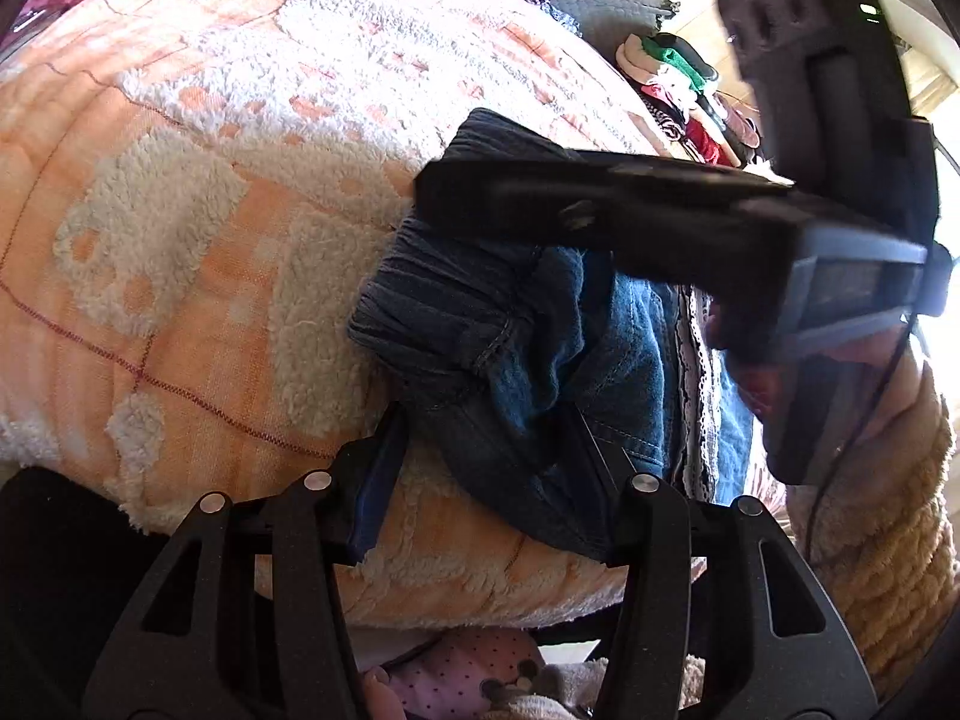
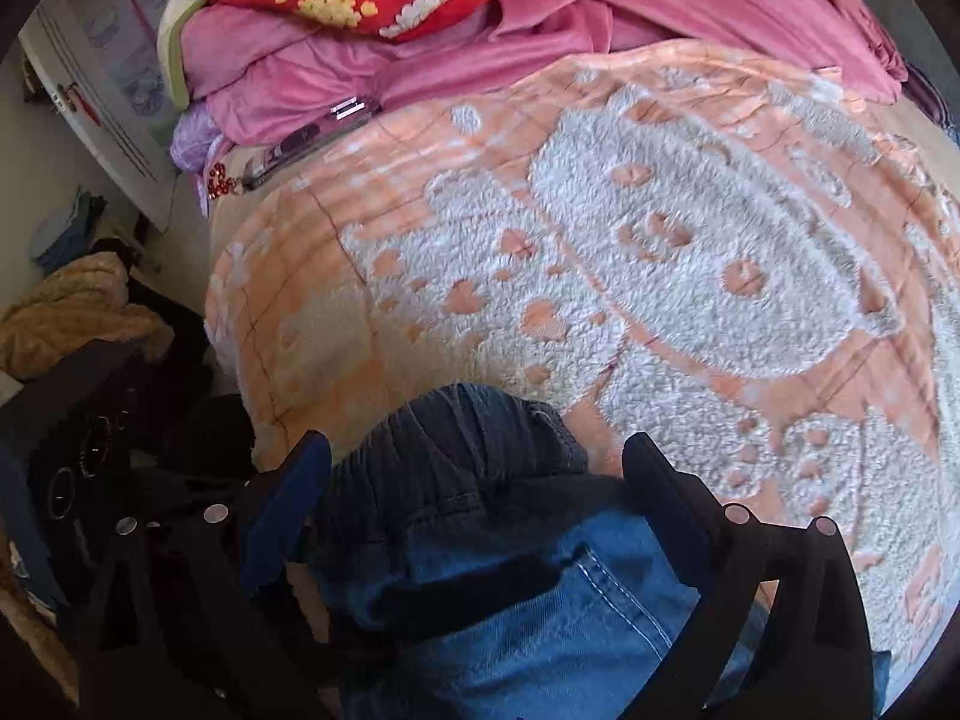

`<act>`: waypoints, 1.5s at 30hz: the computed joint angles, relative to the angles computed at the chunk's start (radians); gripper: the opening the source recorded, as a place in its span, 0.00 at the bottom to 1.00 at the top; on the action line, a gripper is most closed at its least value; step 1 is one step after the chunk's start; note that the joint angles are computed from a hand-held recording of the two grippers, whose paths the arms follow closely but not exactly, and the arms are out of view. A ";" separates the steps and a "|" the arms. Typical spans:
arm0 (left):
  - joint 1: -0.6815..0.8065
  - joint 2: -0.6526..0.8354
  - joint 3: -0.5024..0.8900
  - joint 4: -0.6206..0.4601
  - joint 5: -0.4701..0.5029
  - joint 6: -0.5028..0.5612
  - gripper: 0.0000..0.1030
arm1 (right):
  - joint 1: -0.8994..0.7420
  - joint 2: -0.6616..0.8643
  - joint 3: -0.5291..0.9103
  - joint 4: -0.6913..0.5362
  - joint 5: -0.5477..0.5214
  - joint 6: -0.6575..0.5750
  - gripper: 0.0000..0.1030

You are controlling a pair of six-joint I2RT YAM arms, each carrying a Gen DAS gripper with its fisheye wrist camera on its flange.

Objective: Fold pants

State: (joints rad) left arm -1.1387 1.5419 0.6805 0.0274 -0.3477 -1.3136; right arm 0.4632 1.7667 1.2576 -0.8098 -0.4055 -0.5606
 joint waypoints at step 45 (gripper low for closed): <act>-0.085 0.215 0.517 -0.167 -0.019 0.203 0.49 | -0.783 -0.023 0.153 -0.663 -0.551 -0.710 0.58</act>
